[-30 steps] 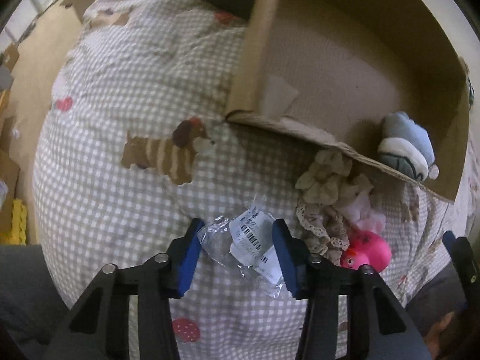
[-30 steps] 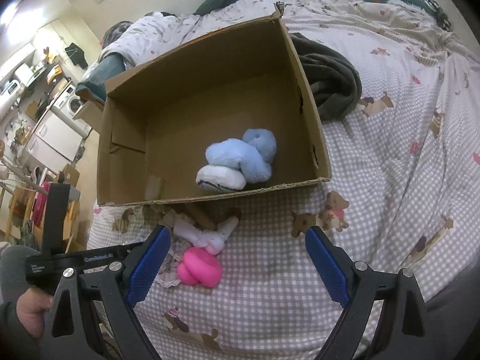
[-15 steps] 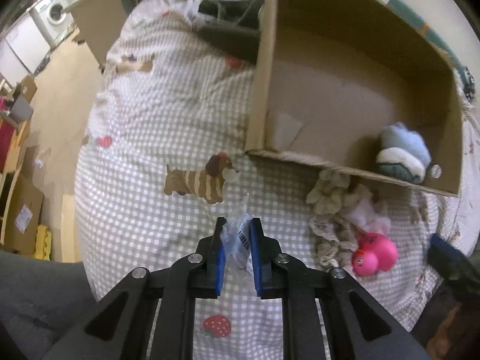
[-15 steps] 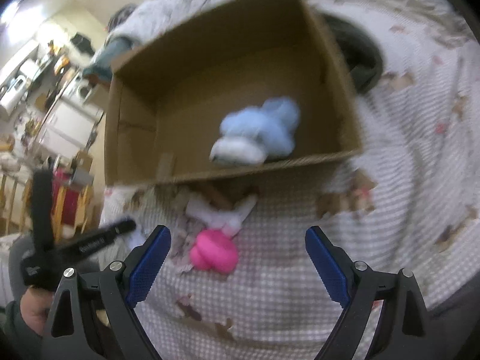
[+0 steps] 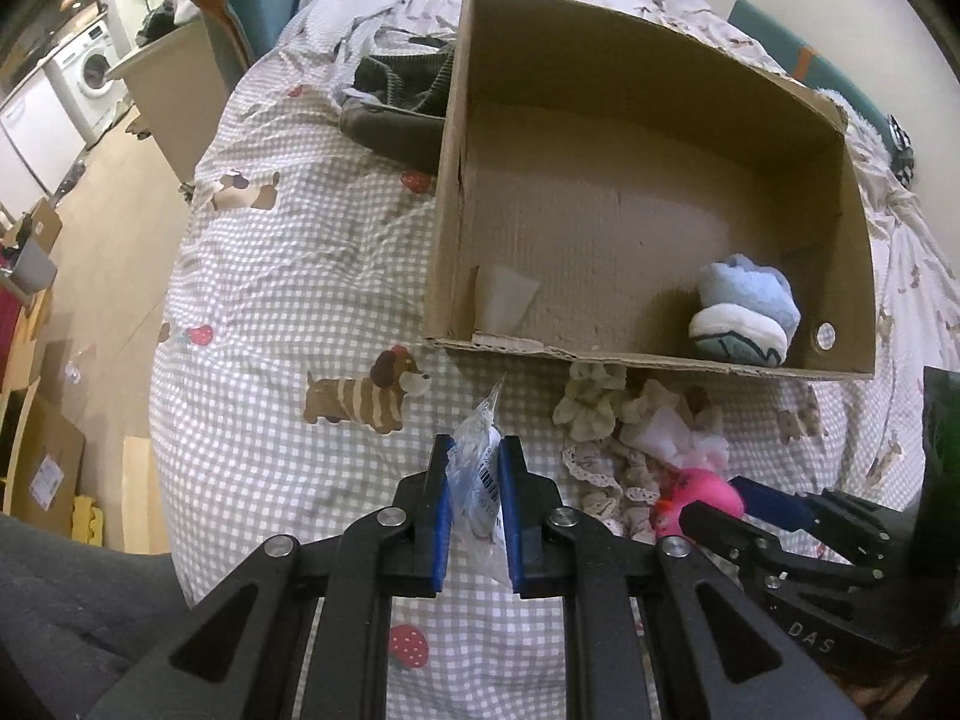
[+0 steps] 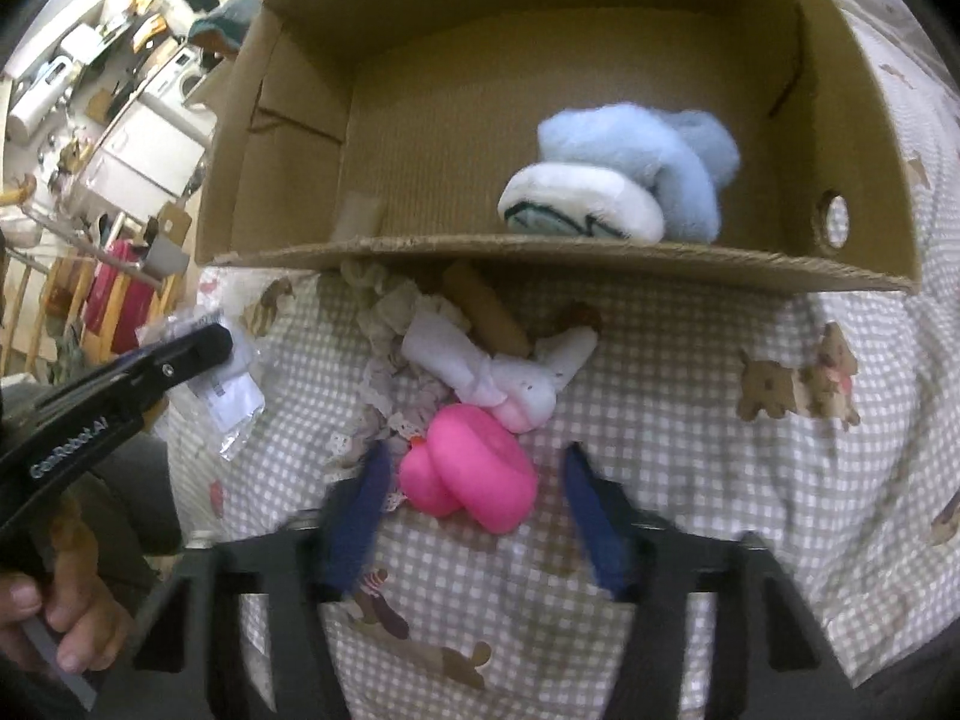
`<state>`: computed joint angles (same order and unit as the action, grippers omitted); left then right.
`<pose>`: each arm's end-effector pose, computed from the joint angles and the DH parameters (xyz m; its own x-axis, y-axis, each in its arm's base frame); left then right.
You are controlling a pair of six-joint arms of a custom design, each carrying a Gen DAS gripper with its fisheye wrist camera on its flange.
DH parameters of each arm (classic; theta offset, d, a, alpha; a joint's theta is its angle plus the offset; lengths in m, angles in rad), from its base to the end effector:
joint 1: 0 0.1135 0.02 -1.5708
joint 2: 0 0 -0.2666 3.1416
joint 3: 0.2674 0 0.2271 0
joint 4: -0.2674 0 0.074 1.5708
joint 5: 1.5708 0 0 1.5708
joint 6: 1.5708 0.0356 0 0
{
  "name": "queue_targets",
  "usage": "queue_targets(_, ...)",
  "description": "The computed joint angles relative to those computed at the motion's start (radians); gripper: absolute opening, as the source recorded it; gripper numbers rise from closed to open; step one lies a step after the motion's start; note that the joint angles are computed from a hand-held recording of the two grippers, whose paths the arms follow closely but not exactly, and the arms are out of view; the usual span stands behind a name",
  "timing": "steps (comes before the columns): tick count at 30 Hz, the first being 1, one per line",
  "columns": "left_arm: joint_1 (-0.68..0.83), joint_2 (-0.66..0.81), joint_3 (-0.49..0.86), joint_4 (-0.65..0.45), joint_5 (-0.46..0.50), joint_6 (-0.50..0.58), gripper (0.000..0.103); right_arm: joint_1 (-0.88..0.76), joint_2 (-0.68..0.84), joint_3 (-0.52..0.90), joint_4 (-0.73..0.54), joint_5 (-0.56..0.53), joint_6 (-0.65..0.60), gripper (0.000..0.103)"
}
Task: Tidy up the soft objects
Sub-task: 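Grasp the clear plastic bag with the left tool while the right tool grasps the pink duck, then lift the pink duck with the right tool and carry it over the box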
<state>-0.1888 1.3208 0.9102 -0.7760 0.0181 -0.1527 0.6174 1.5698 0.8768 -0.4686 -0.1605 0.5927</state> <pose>0.2159 -0.0419 0.2378 -0.9296 0.0228 -0.3679 0.0536 0.9958 -0.0736 0.2169 0.1609 0.1862 -0.9687 -0.0115 -0.2481 -0.0991 0.9338 0.3439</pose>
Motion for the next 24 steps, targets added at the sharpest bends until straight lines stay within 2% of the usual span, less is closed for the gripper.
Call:
queue_targets(4, 0.008, 0.007, -0.003, 0.007, -0.001, -0.002, 0.013, 0.007, -0.013, -0.003, 0.004, 0.025, -0.007, 0.036)
queue_targets(7, 0.025, 0.011, -0.007, 0.015, 0.005, 0.000, 0.013, 0.017, -0.045, -0.023, 0.015, 0.029, -0.010, 0.035)
queue_targets(9, 0.032, -0.007, -0.011, 0.013, 0.005, 0.001, 0.013, 0.024, -0.074, -0.032, 0.000, 0.051, -0.017, 0.023)
queue_targets(24, 0.070, -0.112, -0.028, -0.013, 0.016, 0.034, 0.013, 0.040, -0.287, -0.076, -0.071, 0.130, 0.027, 0.021)
